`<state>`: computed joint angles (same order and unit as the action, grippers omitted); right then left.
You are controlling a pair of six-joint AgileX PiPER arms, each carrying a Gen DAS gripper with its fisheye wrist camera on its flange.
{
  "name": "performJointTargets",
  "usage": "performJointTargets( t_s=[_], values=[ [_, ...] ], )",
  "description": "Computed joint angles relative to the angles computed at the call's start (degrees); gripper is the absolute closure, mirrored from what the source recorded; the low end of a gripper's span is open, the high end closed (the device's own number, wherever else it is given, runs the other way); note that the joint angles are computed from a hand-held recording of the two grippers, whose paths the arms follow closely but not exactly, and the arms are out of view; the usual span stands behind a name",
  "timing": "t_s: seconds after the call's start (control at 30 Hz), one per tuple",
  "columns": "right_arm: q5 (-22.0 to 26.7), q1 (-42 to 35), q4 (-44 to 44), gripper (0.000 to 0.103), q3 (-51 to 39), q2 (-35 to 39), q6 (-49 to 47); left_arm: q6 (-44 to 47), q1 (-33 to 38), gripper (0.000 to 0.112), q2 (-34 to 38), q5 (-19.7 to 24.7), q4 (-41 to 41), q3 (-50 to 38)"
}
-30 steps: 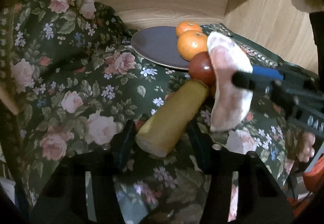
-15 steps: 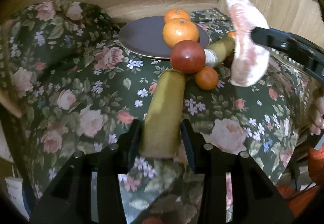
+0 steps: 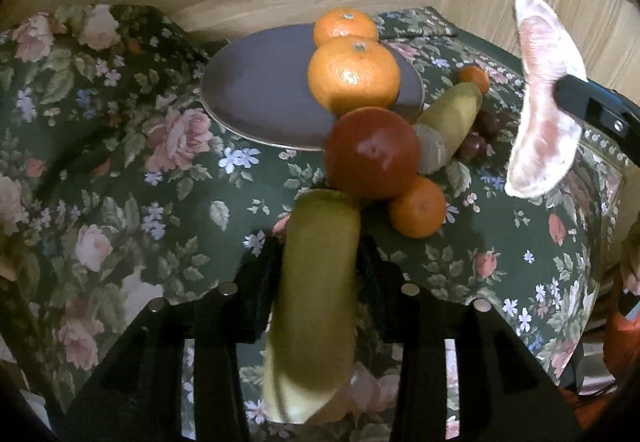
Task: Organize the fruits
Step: 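Lift the banana and grapefruit segment and carry both over the dark plate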
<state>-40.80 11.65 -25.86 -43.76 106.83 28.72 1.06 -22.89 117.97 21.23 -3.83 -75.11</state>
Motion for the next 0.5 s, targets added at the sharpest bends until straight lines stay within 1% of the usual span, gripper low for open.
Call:
performJointTargets(
  t_s=[0.13, 0.23, 0.27, 0.3, 0.33, 0.37, 0.4, 0.5],
  values=[
    [0.5, -0.7, -1.2, 0.081, -1.2, 0.2, 0.8, -2.1, 0.7, 0.077, -4.3, -3.4, 1.3, 4.4],
    [1.2, -0.7, -1.0, 0.081, -2.3, 0.0, 0.4, -6.7, 1.0, 0.081, -8.4, -6.1, 5.2, 7.6],
    [1.5, -0.6, -0.8, 0.081, -2.7, -0.2, -0.1, -7.0, 1.2, 0.087, -9.3, -6.2, 5.5, 7.9],
    [1.7, -0.6, -0.6, 0.081, -2.9, -0.2, -0.4, -5.6, 1.7, 0.109, -10.5, -6.7, 4.0, 8.5],
    [1.8, -0.5, -0.4, 0.081, -3.3, -0.3, -0.6, -5.5, 1.9, 0.112, -11.5, -7.2, 4.0, 8.9],
    [2.1, -0.5, -0.5, 0.081, -3.8, -0.3, -0.4, -6.7, 2.0, 0.112, -12.4, -7.8, 5.2, 9.1],
    [2.3, -0.5, -0.7, 0.081, -4.3, -0.3, -0.2, -5.6, 2.2, 0.112, -13.4, -8.8, 4.0, 9.3],
    [3.1, -0.4, -0.6, 0.081, -5.8, -0.1, -0.1, -6.0, 2.3, 0.112, -14.2, -9.2, 4.8, 7.7]
  ],
)
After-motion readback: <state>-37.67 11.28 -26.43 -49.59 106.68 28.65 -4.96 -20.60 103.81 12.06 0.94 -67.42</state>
